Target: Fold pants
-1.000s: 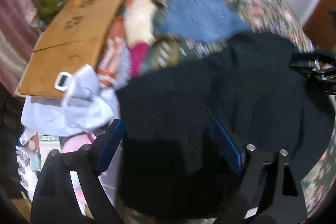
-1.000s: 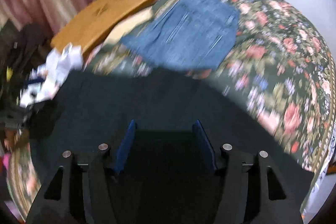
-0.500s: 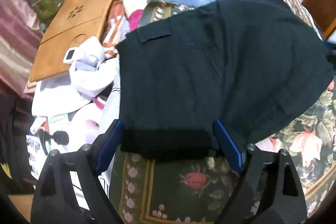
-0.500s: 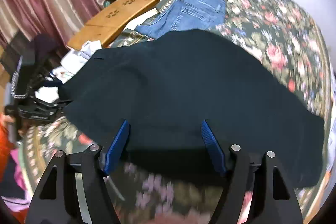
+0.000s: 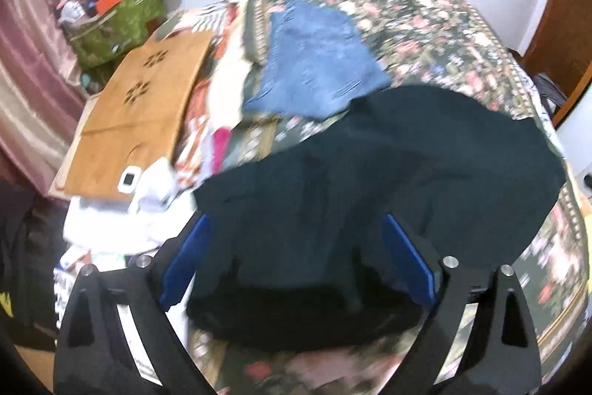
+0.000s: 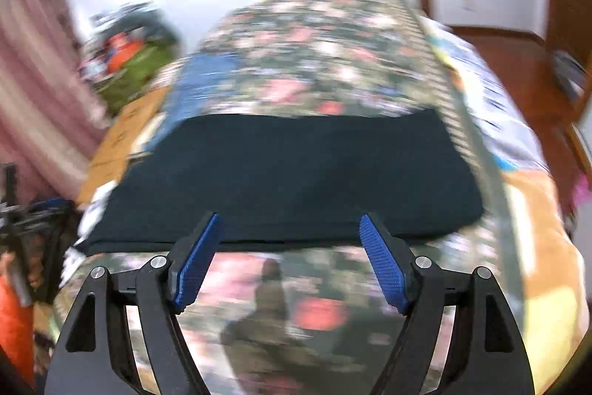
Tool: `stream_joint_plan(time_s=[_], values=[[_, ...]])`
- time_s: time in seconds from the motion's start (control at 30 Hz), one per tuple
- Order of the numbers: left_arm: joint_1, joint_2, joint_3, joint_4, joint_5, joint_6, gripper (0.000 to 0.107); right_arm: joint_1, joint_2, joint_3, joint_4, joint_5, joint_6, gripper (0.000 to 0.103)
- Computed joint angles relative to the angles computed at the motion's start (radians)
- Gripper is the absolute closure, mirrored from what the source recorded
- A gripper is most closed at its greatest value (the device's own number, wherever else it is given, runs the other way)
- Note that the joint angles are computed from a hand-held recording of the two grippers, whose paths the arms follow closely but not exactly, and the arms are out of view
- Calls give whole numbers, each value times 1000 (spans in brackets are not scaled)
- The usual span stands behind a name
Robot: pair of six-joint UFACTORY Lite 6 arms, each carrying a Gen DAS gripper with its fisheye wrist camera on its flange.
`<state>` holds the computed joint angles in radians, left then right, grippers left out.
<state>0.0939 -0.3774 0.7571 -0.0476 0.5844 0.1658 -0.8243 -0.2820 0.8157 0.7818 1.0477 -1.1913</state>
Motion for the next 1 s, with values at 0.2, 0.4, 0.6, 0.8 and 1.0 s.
stream_joint_plan(time_s=[0.2,0.4,0.6,0.8,1.0], values=[[-260,222,170,117,-37,-236,13,-153,281,125,14,-56,-7,29],[-454,429,296,297,-72,-436,13,-175,581,292,59,-60,105,29],[-524,569,345,352,-116,-521,10,-158,688,336,94,-76,114,32],[-512,578,335,307,-143,-511,6,-98,682,315,126,-184,47,67],[-511,576,333,313,-143,-516,6,-165,724,383,215,-142,-67,97]])
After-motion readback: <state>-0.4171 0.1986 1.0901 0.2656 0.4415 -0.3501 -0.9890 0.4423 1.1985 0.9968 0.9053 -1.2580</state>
